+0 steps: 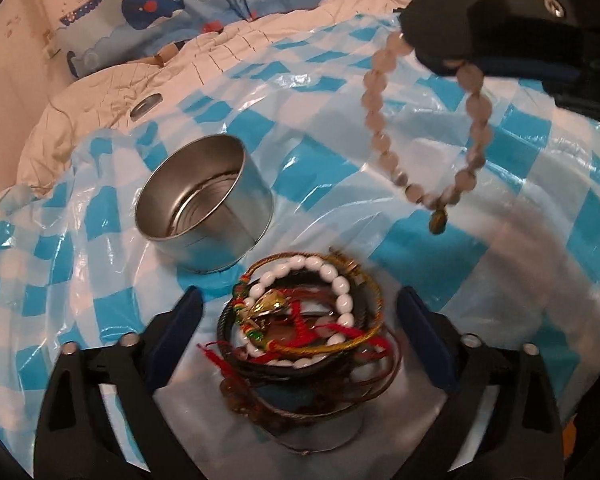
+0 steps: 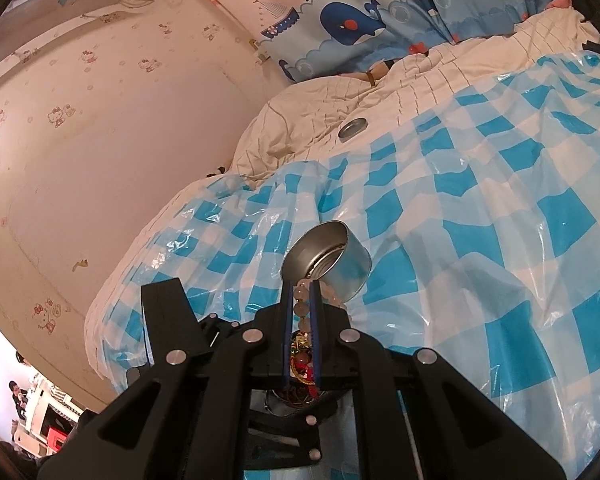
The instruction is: Organize jewelry
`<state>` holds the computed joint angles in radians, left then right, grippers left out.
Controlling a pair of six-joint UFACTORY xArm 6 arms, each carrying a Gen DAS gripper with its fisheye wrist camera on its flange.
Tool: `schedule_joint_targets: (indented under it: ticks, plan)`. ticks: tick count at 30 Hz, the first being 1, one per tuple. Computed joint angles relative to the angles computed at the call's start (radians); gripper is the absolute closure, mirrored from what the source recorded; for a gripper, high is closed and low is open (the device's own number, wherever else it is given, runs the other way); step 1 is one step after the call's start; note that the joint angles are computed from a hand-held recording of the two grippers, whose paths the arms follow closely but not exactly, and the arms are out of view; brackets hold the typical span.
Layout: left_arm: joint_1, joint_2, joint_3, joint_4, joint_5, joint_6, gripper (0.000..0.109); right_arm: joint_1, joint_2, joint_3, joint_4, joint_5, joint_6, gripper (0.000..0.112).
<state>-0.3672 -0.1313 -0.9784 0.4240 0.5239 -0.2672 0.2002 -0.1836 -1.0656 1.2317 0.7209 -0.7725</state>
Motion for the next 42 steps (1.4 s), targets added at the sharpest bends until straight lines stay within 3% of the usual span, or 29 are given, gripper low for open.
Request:
schedule_joint_targets:
  ticks: [2, 7, 14, 20, 23, 25, 27, 28, 32, 35, 39, 41, 42]
  plan:
    - [0.010, -0.008, 0.003, -0.056, 0.000, 0.032, 0.037, 0.000, 0.000, 0.000, 0.001, 0.000, 0.000, 0.104]
    - [0.040, -0.020, 0.015, -0.284, -0.039, 0.176, 0.054, -0.002, 0.001, 0.001, -0.004, 0.003, 0.006, 0.103]
    - [0.058, -0.030, 0.020, -0.514, -0.053, 0.306, 0.067, 0.004, 0.005, 0.000, -0.012, 0.001, 0.013, 0.103]
    - [0.062, -0.031, 0.017, -0.515, -0.055, 0.293, 0.099, 0.008, 0.007, -0.002, -0.018, -0.001, 0.021, 0.103]
    - [0.071, -0.026, 0.008, -0.543, -0.051, 0.302, 0.105, 0.014, 0.012, -0.004, -0.055, -0.015, 0.053, 0.103]
    - [0.077, -0.032, 0.010, -0.582, -0.050, 0.324, 0.105, 0.022, 0.026, -0.010, -0.137, -0.032, 0.119, 0.103]
    - [0.085, -0.042, 0.013, -0.640, -0.055, 0.353, 0.106, 0.037, 0.057, -0.023, -0.294, -0.033, 0.233, 0.090]
    - [0.092, -0.048, 0.014, -0.674, -0.059, 0.367, 0.106, 0.045, 0.067, -0.026, -0.354, -0.032, 0.272, 0.075]
    - [0.123, -0.075, 0.021, -0.758, -0.075, 0.396, 0.106, 0.097, 0.076, -0.005, -0.604, -0.093, 0.386, 0.061]
    - [0.145, -0.094, 0.029, -0.773, -0.083, 0.391, 0.106, 0.127, 0.076, 0.020, -0.810, -0.131, 0.483, 0.059]
    - [0.168, -0.113, 0.035, -0.800, -0.081, 0.408, 0.106, 0.158, 0.094, 0.038, -0.959, -0.153, 0.532, 0.052]
    - [0.174, -0.118, 0.036, -0.814, -0.080, 0.418, 0.106, 0.171, 0.096, 0.049, -1.008, -0.182, 0.542, 0.053]
    - [0.176, -0.119, 0.035, -0.819, -0.080, 0.422, 0.106, 0.173, 0.098, 0.053, -0.995, -0.191, 0.527, 0.059]
